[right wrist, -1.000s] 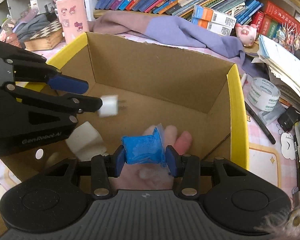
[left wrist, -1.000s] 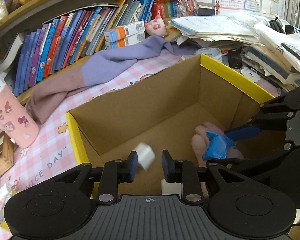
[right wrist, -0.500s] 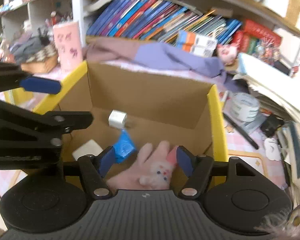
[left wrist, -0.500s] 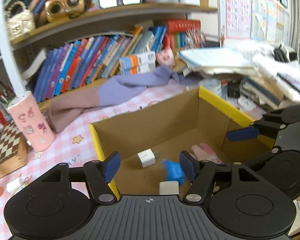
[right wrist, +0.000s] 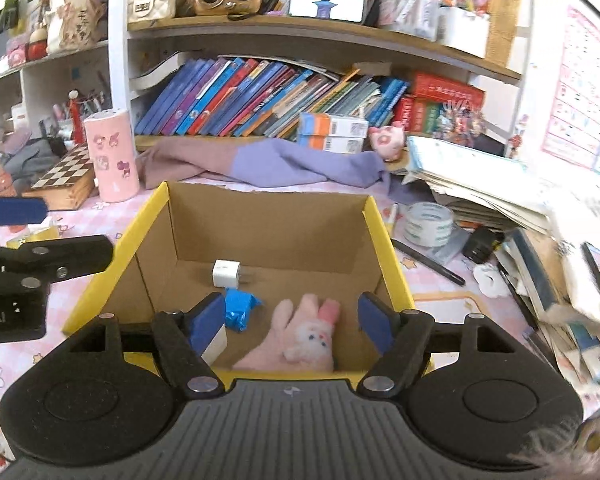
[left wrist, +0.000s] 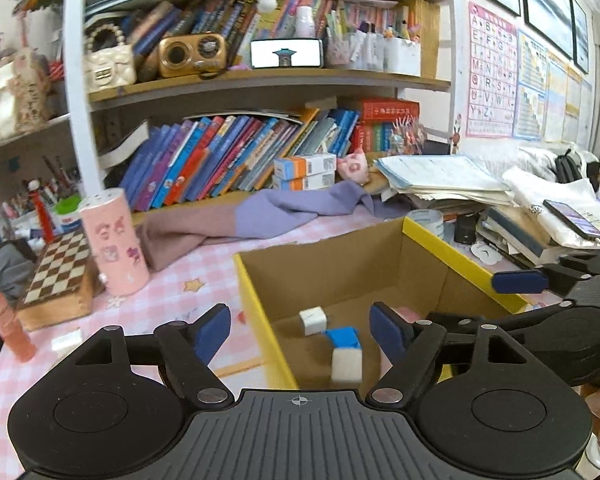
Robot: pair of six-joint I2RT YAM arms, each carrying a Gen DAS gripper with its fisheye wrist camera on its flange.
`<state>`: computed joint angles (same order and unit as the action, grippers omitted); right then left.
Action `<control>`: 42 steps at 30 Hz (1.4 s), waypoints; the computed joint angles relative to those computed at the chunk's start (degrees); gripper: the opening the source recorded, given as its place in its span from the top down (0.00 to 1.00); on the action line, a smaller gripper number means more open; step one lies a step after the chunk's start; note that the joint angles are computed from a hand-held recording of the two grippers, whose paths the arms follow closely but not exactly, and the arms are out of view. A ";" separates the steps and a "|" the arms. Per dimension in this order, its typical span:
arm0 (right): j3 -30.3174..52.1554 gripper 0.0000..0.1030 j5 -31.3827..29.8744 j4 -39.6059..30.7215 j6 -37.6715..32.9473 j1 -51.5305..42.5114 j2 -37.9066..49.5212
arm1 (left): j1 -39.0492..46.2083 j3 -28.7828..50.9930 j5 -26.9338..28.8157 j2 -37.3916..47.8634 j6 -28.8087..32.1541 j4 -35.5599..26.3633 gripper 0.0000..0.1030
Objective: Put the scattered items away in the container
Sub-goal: 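Withdraw both tools from the box back toward the remaining items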
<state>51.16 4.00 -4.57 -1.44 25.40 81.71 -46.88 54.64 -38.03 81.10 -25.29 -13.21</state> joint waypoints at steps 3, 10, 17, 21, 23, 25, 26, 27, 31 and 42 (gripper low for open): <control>-2.94 0.30 3.07 -0.68 2.27 2.27 -3.39 | -1.42 -3.13 -0.74 -3.58 -2.62 -2.02 0.23; -8.43 0.29 10.35 -3.75 8.08 9.27 -10.32 | -6.32 -8.85 -2.55 -10.31 -11.63 -9.92 0.23; -11.34 0.27 15.94 -8.92 15.82 17.32 -13.77 | -10.15 -12.09 -3.55 -15.55 -18.12 -18.36 0.23; -12.03 0.27 18.25 -10.77 19.68 22.34 -14.03 | -12.31 -13.77 -3.86 -18.50 -21.18 -22.22 0.23; -12.08 0.26 19.15 -11.30 21.23 24.69 -13.74 | -13.31 -14.51 -4.30 -20.07 -22.77 -24.24 0.23; -11.98 0.26 19.94 -11.85 22.81 26.83 -13.35 | -14.16 -15.14 -4.64 -21.47 -24.36 -26.20 0.22; -11.86 0.26 20.09 -12.02 23.35 27.50 -13.09 | -14.65 -15.44 -4.82 -22.11 -25.31 -27.30 0.22; -11.68 0.26 20.23 -12.19 23.93 28.19 -12.75 | -15.21 -15.72 -5.04 -22.73 -26.36 -28.51 0.22; -10.92 0.26 21.08 -12.31 26.05 31.39 -11.10 | -17.78 -16.61 -6.70 -25.00 -30.53 -33.62 0.20; -6.22 0.26 21.89 -10.78 26.64 38.98 -4.58 | -25.41 -17.59 -11.35 -31.79 -50.63 -53.99 0.15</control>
<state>44.94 25.90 -15.35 25.21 64.38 77.13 -72.30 37.04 -49.37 49.32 -75.92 -67.21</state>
